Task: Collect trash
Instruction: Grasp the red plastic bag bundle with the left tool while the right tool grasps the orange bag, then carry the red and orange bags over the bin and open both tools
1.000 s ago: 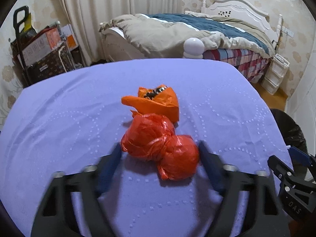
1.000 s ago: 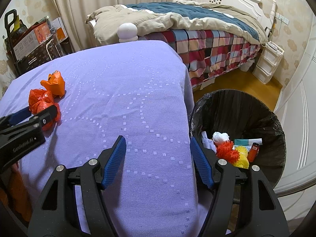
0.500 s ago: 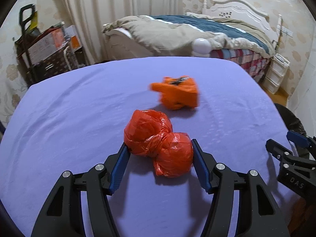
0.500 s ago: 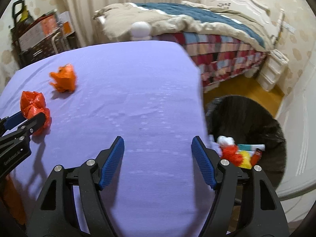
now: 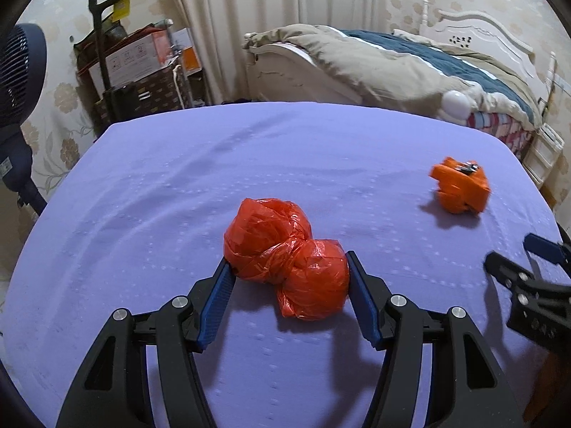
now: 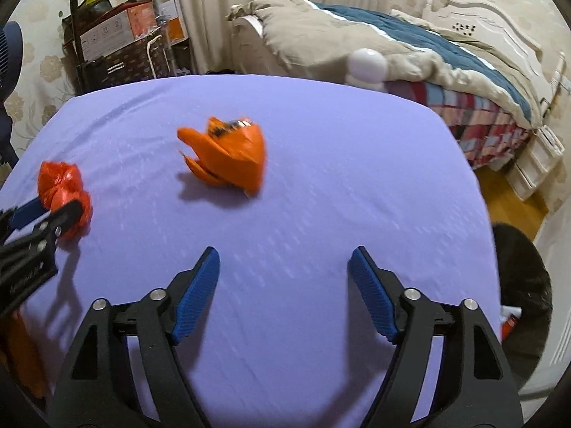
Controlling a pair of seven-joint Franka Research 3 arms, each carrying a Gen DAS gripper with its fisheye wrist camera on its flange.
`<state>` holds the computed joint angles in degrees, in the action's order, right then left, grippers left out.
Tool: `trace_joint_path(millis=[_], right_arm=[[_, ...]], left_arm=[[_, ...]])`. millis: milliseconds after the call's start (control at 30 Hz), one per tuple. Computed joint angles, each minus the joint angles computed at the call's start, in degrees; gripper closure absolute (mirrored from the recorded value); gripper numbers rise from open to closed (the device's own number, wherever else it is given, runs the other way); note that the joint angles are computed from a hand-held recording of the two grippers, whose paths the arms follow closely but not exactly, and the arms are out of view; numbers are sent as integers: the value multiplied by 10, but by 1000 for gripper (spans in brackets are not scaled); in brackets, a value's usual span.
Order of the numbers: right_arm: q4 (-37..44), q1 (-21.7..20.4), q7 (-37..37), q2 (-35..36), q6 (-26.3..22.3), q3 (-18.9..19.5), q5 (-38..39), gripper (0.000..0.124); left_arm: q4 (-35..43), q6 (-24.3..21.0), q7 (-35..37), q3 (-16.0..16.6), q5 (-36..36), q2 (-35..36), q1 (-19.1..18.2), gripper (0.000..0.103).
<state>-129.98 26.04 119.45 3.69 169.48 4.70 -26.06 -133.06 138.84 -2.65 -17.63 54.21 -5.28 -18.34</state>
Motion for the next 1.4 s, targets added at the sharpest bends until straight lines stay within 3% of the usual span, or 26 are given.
trace_joint_path(millis=[467, 567, 633, 700, 1067, 1400], right_arm=[[144, 67, 14, 105, -45, -43, 13, 47], [149, 77, 22, 108, -42, -52, 7, 60], [148, 82, 25, 108, -37, -57, 0, 76], [146, 82, 23, 107, -35, -58, 0, 78], [62, 64, 1, 48, 0, -45, 16, 80], [-62, -12, 48, -58, 30, -4, -32, 80]], left_arm=[[-9, 17, -13, 14, 6, -6, 27, 43], [-8, 22, -13, 17, 4, -4, 32, 43], [-7, 22, -10, 17, 4, -4, 33, 43], [-5, 18, -6, 15, 7, -4, 32, 43], [0, 11, -10, 1, 13, -2, 12, 43], [38, 9, -29, -20, 35, 20, -29, 43]])
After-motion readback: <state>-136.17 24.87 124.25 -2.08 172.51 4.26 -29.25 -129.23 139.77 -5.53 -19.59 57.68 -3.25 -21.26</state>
